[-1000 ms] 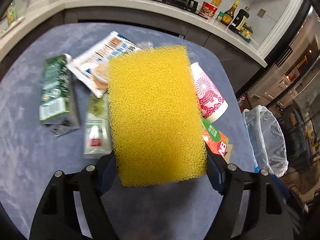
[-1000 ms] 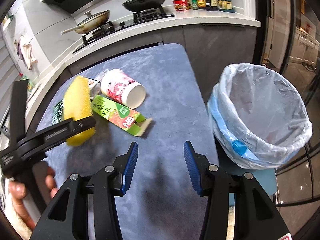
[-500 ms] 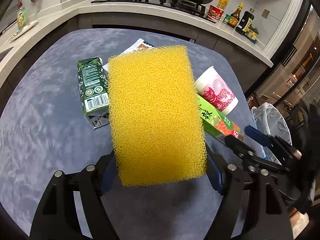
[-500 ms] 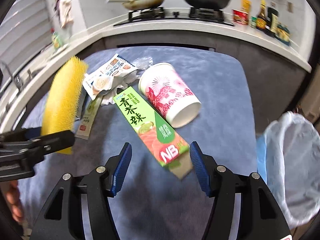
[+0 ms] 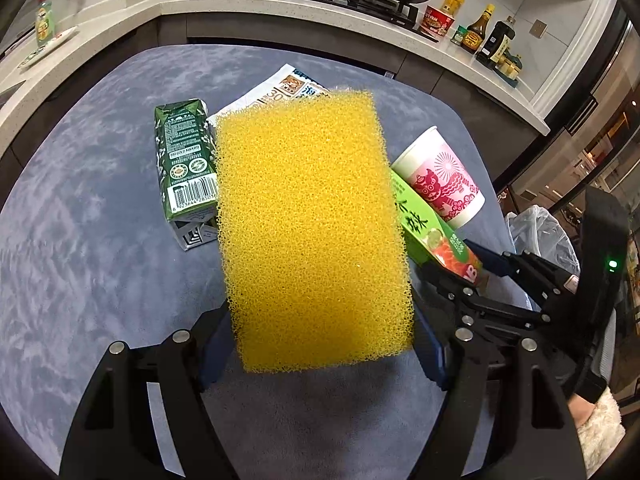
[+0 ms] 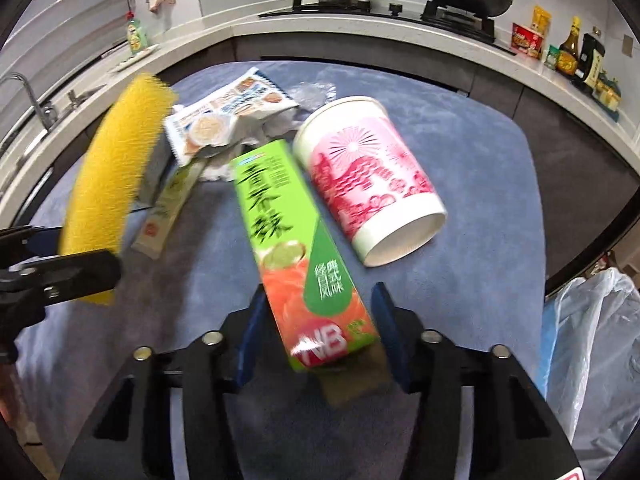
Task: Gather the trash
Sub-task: 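Carry the yellow sponge and green NB box over the bin with both tools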
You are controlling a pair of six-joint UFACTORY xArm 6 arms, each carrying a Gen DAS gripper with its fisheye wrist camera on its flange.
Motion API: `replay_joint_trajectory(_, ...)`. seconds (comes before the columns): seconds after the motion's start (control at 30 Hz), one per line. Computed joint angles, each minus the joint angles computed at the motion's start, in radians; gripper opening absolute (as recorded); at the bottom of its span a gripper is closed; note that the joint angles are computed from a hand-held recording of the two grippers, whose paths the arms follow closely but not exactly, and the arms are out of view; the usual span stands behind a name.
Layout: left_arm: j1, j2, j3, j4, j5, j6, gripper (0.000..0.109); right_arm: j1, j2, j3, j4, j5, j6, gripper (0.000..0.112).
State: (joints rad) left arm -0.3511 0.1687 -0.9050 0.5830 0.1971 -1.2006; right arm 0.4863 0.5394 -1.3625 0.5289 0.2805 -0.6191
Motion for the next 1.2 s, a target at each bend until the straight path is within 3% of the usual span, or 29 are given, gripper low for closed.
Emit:
replay_joint_trajectory(0.13, -0.011, -0.019, 0.012, 0.036, 0.005, -0.032, 0.072, 0.011, -0.072, 0.081, 0.071, -0.003, -0.027, 0.043)
replay_joint_trajectory(0.4, -0.069, -0.081, 0.042, 0.099, 0.041, -0.078, 0.072, 0.029, -0.320, 0.349, 0.377, -0.061, -0.163, 0.038)
replay_joint_trajectory(0.8, -0.205, -0.056, -0.046, 0.064, 0.080, 0.003, 0.072, -0.028, -0.620, 0.621, 0.500, -0.199, -0.116, 0.037)
replay_joint_trajectory(0.93, -0.257, 0.015, -0.149, 0.005, 0.091, 0.108, 0.072, -0.095, -0.675, 0.690, 0.363, -0.266, 0.072, 0.037)
replay_joint_trajectory(1.07, -0.307, 0.130, -0.306, -0.168, 0.095, 0.323, 0.072, -0.216, -0.697, 0.735, 0.164, -0.273, 0.308, 0.037)
replay_joint_trajectory(1.2, -0.353, 0.279, -0.522, -0.294, 0.155, 0.515, 0.072, -0.334, -0.679, 0.734, -0.062, -0.253, 0.516, 0.037)
